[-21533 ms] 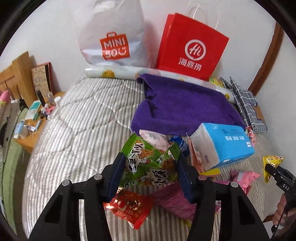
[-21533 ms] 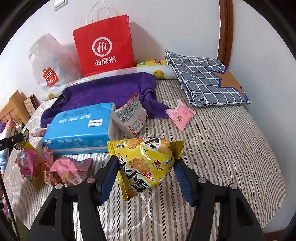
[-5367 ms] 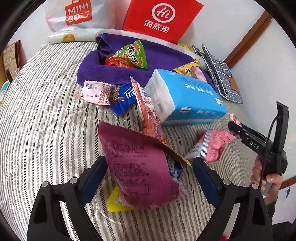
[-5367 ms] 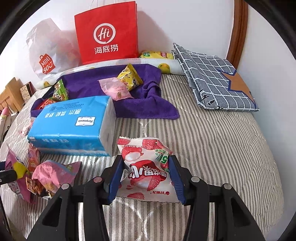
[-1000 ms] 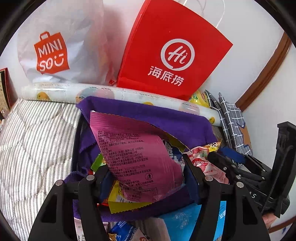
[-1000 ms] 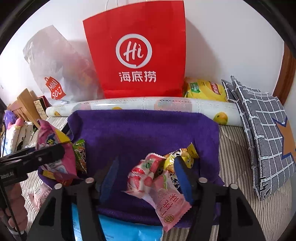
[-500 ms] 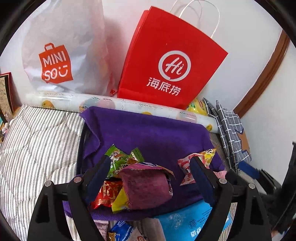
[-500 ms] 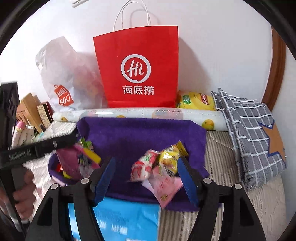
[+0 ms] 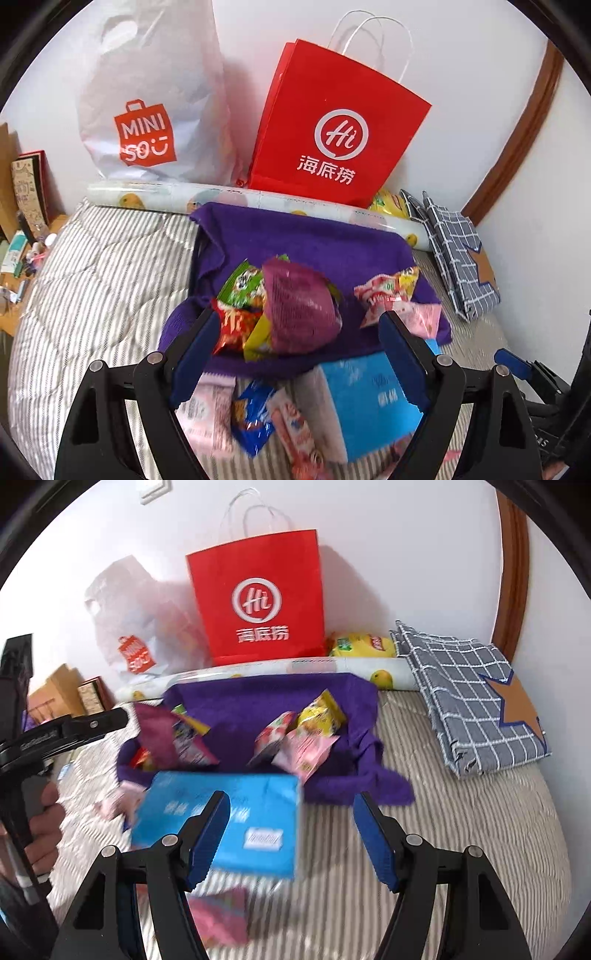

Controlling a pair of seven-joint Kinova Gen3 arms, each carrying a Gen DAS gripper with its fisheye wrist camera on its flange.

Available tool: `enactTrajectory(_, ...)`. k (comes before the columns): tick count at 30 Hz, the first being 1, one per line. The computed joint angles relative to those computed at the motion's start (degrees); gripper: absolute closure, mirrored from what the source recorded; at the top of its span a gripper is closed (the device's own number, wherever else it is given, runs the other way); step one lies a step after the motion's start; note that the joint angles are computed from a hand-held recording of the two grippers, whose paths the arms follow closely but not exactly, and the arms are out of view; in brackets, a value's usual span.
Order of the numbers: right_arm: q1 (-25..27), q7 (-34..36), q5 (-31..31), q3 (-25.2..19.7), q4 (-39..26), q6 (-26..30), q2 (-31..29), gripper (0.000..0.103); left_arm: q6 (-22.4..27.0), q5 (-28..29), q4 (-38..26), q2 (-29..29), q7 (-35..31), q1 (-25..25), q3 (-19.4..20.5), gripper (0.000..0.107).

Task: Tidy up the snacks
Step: 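Grasp the pink silver-banded snack bag with the right tool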

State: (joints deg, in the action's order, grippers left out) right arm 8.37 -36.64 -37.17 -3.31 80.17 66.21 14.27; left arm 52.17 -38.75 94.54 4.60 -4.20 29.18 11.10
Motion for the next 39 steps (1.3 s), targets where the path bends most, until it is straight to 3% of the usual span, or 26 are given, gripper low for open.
enactTrajectory(4,1.12,2.70,-1.35,-0.01,1.60,3.71,-1.25,0.035,4.70,-1.80,-0.72,-0.58,1.52,2.48,1.78,0.021)
enactTrajectory(10,-1.35,4.47,0.37,-0.08,4.39,5.85,-1.66,0.035,8.47,-2.97,-0.96,-1.09,3.87,4.85,3.51,0.021)
enactTrajectory(15,-3.71,6.16,3.97,-0.14,7.28,4.77,-2.11,0.035,7.29,-1.35,0.79,-2.60,5.25,4.66,4.07,0.021)
enactTrajectory(21,-3.08,10.79,4.74,0.98,11.04,4.57,-4.10,0.035,7.73,-0.73,2.48,-3.32,6.49,4.42,5.20,0.021)
enactTrajectory(39,-4.40,11.08,6.15,2.39,18.24,-1.42,-6.57,0.026,6.34,1.06,5.97,-3.99,7.88,4.13,6.57,0.021)
